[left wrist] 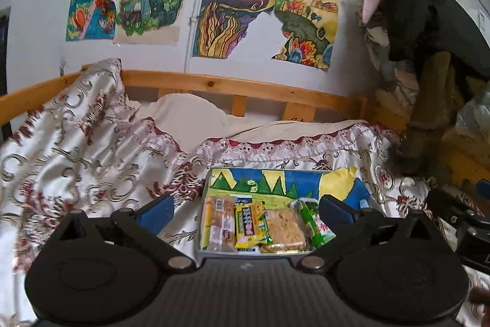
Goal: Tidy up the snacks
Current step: 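Raise both tools away from the tray and hold above the bed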
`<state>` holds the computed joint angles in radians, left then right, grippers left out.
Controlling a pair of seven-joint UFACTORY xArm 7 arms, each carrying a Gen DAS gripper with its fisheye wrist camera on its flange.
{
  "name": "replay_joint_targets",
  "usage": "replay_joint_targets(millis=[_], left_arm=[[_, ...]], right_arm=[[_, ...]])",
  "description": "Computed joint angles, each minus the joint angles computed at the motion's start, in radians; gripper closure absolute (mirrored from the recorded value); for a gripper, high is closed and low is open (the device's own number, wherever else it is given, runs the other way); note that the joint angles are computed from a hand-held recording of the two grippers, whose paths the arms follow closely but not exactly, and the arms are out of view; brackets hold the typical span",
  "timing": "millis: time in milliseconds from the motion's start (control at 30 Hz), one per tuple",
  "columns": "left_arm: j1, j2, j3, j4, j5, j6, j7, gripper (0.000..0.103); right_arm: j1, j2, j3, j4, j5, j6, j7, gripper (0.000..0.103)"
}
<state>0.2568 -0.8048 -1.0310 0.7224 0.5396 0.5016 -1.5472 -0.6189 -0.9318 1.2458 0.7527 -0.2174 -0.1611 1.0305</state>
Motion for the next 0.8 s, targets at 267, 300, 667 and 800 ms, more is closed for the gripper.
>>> replay_joint_targets(millis=[267, 300, 667, 800], left_arm=[[-0.151, -0.055, -0.005, 0.012, -0.046, 0.16, 0.037, 0.0], [-0.172, -0.062, -0.004, 0.008, -0.054, 0.172, 0.034, 0.0], [-0.298, -0.038, -0.048, 0.043, -0.119, 0.352, 0.037, 0.0], [-0.325, -0.012, -0.06, 0.057, -0.138, 0.396, 0.028, 0.0]], right_arm=[[0.275, -0.046, -0.142, -0.147, -0.004, 0.073, -0.006, 0.001], [0.311, -0.053, -0.16, -0.164, -0.006, 0.086, -0.005, 0.001], [0.64, -0.088, -0.311, -0.304, -0.04, 0.257, 0.03, 0.001], [0.717, -0.079, -0.34, -0.314, -0.066, 0.322, 0.042, 0.001]])
